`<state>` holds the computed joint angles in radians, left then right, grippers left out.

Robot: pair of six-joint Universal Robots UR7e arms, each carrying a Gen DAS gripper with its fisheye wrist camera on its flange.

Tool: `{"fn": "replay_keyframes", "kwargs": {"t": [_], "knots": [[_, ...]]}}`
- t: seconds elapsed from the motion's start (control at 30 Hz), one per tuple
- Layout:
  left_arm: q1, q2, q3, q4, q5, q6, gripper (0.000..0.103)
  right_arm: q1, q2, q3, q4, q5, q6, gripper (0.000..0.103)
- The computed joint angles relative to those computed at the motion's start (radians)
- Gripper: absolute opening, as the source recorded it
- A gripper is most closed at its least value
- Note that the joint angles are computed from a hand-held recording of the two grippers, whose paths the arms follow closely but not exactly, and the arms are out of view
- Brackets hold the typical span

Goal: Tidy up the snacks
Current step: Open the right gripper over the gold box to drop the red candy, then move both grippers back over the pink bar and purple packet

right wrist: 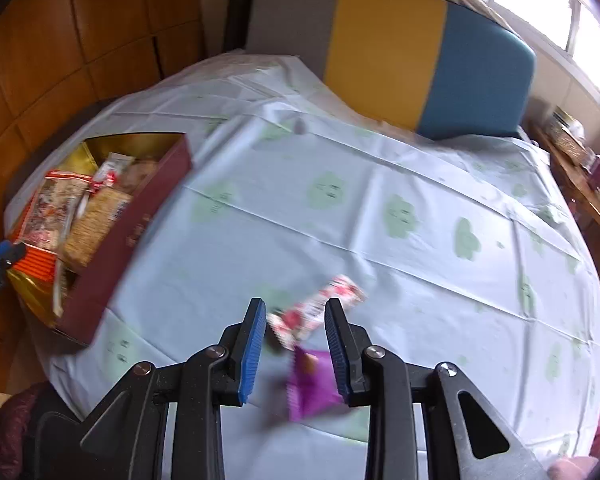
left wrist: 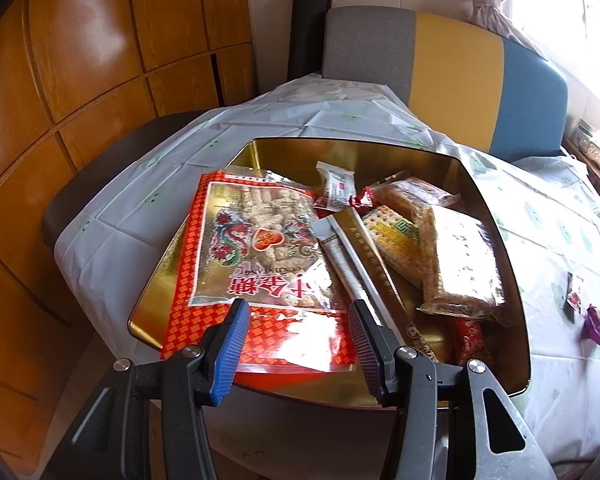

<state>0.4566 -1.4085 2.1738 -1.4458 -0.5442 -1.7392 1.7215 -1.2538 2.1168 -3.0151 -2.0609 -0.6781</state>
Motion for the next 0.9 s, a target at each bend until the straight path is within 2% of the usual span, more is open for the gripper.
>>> {"fn": "replay_keyframes", "kwargs": {"t": [0.17,0.3,0.43,0.57,0.9], "knots": [[-0.005,0.03,-0.014,-0.033,0.007,0.053,0.052,-0.069,-0.027,-0.002,-0.047,-0.051,0.004,0.032],[-0.009,0.061,-0.033,-0.056,0.014,0.096,0.052,-0.124,-0.038,-0.019,-0.031,-0.06,0.115,0.032],[-0.009,0.095,-0.054,-0.078,0.021,0.134,0.052,-0.139,-0.039,-0.036,-0.012,-0.058,0.166,0.032],[-0.009,0.129,-0.073,-0.118,0.029,0.193,0.052,-0.142,-0.035,-0.043,0.005,-0.083,0.181,0.032],[-0.007,0.228,-0.115,-0.294,0.041,0.395,0.052,-0.145,-0.04,-0.048,0.003,-0.071,0.202,0.032]]}}
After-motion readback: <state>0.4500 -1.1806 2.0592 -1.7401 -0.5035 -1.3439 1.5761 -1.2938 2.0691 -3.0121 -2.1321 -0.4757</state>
